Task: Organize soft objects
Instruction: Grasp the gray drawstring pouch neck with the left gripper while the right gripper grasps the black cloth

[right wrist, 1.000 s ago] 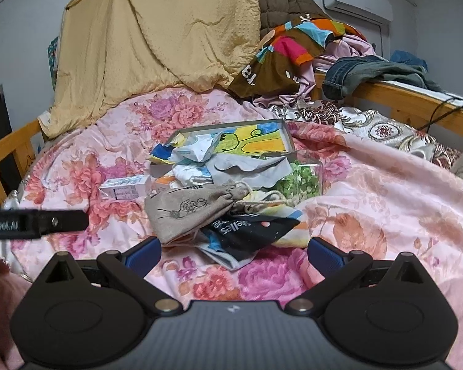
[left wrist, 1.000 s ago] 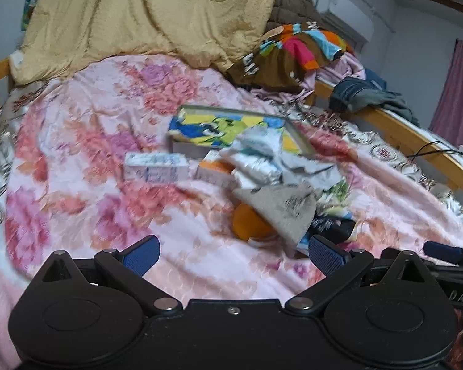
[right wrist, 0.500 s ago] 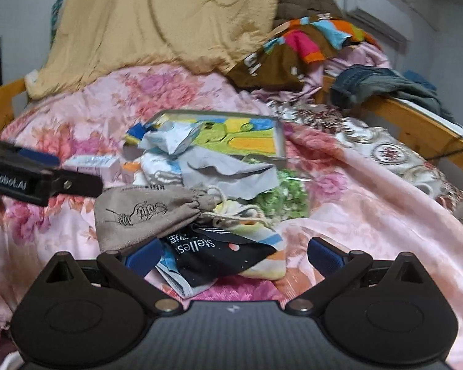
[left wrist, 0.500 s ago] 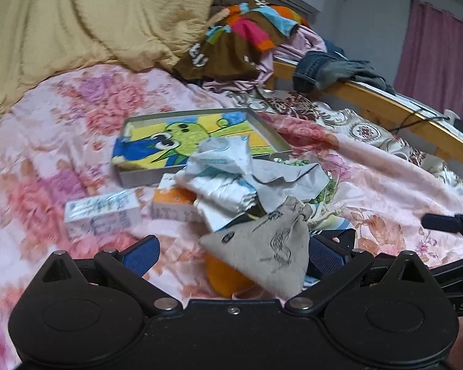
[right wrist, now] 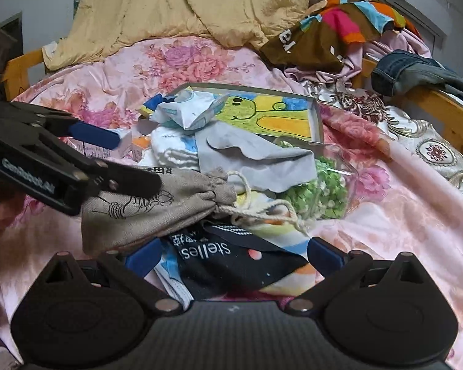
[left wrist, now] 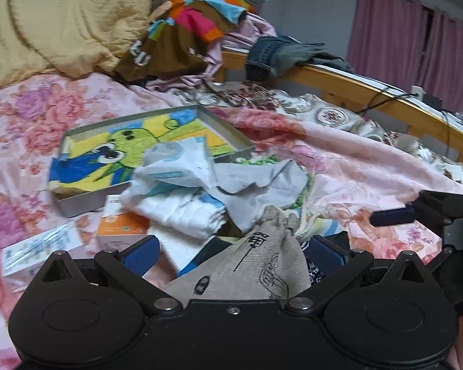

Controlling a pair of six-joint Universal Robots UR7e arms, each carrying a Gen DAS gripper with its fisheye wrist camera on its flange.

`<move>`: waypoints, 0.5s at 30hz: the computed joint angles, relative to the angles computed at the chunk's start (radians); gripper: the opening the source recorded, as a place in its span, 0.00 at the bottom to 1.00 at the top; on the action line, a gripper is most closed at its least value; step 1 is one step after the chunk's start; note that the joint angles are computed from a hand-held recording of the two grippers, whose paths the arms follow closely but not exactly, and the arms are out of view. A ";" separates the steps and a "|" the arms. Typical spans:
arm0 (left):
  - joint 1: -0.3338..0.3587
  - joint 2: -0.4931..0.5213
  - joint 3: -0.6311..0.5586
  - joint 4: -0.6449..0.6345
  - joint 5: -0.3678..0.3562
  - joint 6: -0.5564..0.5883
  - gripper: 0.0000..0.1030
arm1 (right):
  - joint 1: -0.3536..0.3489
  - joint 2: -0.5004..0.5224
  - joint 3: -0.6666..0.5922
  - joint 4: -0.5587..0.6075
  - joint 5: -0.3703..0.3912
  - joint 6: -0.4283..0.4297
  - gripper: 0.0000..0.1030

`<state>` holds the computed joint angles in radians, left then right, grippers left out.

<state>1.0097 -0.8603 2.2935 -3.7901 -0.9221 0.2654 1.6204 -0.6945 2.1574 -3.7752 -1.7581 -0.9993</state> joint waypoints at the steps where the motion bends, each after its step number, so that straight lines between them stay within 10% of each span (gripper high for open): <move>1: 0.012 -0.002 -0.010 0.022 -0.020 0.009 0.99 | 0.001 0.003 -0.006 0.007 -0.002 0.001 0.99; 15: 0.089 -0.039 -0.086 0.258 -0.142 -0.018 0.71 | -0.007 0.043 -0.065 0.069 -0.038 0.048 0.71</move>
